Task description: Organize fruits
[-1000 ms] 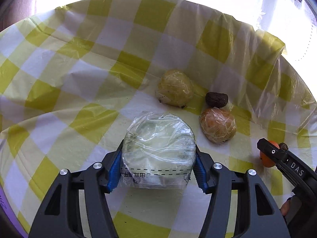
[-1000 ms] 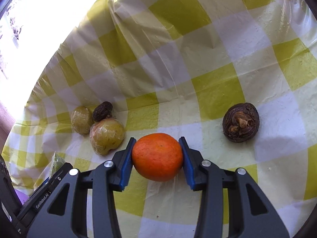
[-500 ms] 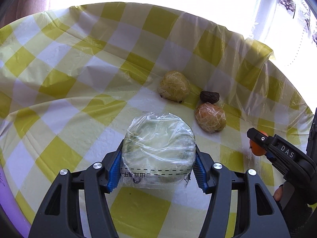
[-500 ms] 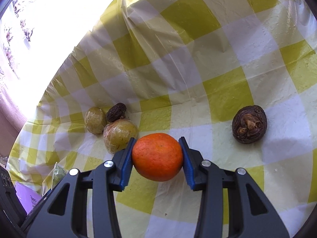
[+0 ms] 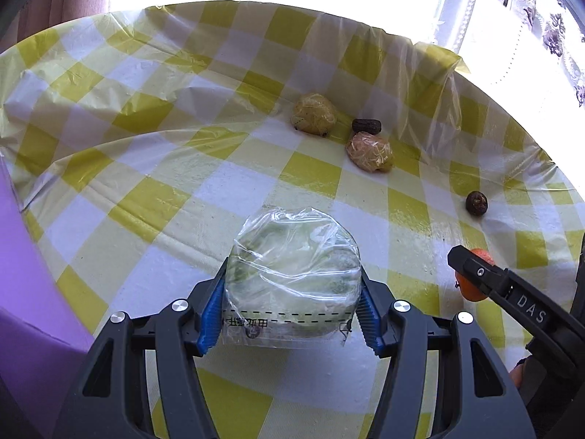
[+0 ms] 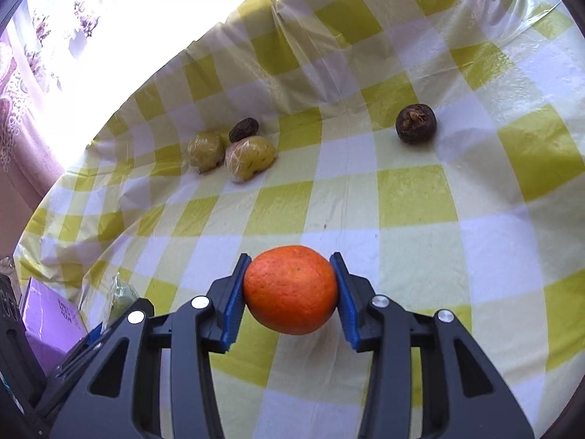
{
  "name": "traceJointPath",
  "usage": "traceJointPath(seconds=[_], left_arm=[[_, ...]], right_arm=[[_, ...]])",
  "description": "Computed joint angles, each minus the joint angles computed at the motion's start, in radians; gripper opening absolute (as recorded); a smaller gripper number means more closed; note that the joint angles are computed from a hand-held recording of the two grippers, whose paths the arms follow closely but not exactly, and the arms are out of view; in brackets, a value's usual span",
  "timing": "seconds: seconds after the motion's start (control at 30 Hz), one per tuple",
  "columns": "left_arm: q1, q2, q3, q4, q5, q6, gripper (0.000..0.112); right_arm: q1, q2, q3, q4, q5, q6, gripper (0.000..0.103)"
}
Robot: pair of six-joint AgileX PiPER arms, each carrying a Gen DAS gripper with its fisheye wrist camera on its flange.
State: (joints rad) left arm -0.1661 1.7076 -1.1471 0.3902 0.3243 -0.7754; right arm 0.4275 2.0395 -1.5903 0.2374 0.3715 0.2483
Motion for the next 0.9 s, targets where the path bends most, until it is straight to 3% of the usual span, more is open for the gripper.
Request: traceJointPath(seconds=[0.1, 0.3, 0.47, 0.57, 0.7, 0.9], left_arm=[[-0.013, -0.051, 0.071, 0.055, -0.029, -0.049, 0.057], [-0.033, -0.15, 0.195, 0.047, -0.063, -0.031, 0.057], [-0.08, -0.246, 0.31, 0.168, -0.073, -0.14, 0.057], [-0.088, -0.303, 0.372, 0.18, -0.085, -0.149, 0.057], [-0.124, -0.383, 0.437, 0.278, -0.04, -0.249, 0.057], [-0.254, -0.575, 0.513, 0.526, 0.131, -0.459, 0.057]], right_arm=[[0.027, -0.085, 0.144, -0.056, -0.079, 0.079, 0.044], [0.101, -0.222, 0.361, -0.358, -0.15, 0.428, 0.044], [0.184, -0.31, 0.477, -0.736, -0.134, 0.811, 0.044], [0.224, -0.349, 0.526, -0.832, -0.115, 0.908, 0.044], [0.271, -0.396, 0.58, -0.939, -0.089, 1.025, 0.044], [0.374, -0.484, 0.62, -1.223, 0.018, 1.321, 0.044]])
